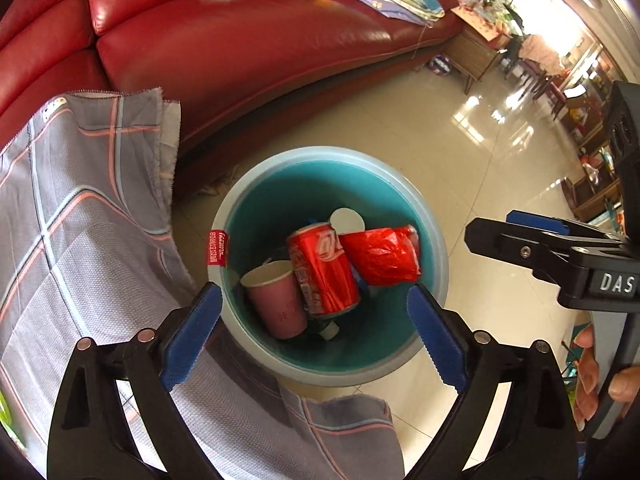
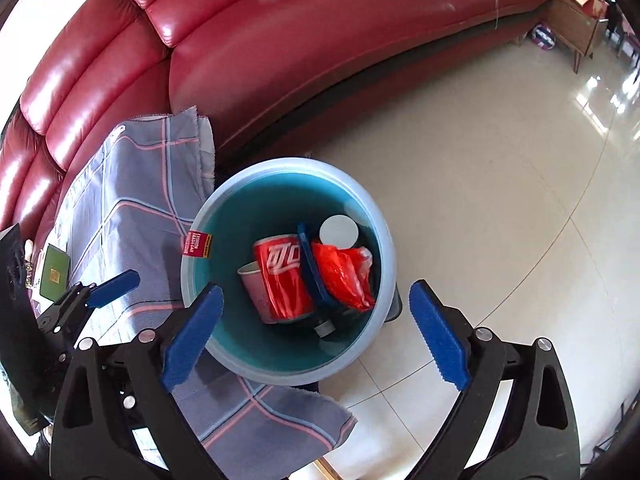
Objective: Collect trash
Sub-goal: 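Move both grippers back over the table items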
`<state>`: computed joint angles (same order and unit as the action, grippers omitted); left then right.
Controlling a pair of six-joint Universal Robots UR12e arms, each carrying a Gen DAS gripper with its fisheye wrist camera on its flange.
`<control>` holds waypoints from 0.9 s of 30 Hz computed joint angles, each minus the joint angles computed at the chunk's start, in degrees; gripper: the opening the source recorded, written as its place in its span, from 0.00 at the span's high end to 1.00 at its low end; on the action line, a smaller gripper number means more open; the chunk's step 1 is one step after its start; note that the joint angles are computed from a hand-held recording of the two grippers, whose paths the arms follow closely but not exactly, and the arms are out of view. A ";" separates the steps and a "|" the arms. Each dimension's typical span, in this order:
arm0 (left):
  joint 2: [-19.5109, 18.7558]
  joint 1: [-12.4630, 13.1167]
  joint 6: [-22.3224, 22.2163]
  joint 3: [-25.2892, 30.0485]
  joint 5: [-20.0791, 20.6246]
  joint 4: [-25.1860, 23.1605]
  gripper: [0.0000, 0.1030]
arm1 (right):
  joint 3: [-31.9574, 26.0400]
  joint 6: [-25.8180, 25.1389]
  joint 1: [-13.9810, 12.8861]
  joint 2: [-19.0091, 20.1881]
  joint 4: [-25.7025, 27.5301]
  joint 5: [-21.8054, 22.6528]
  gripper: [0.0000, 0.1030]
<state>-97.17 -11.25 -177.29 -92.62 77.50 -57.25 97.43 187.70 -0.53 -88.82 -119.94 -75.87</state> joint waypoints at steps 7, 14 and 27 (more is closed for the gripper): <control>1.72 0.94 -0.77 -1.46 -0.90 0.37 0.07 | -0.52 0.31 1.20 -0.09 1.09 -1.03 0.12; 4.05 1.78 -0.75 -3.16 -1.06 0.60 0.06 | -1.42 1.02 2.78 -0.37 3.31 -2.55 0.12; 11.28 6.92 -2.27 -9.03 -1.43 1.47 0.06 | -2.81 0.24 8.25 -1.04 4.30 -4.29 0.12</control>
<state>-85.89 -4.33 -179.55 -101.65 76.07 -55.78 94.62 187.95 7.72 -89.85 -115.65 -80.16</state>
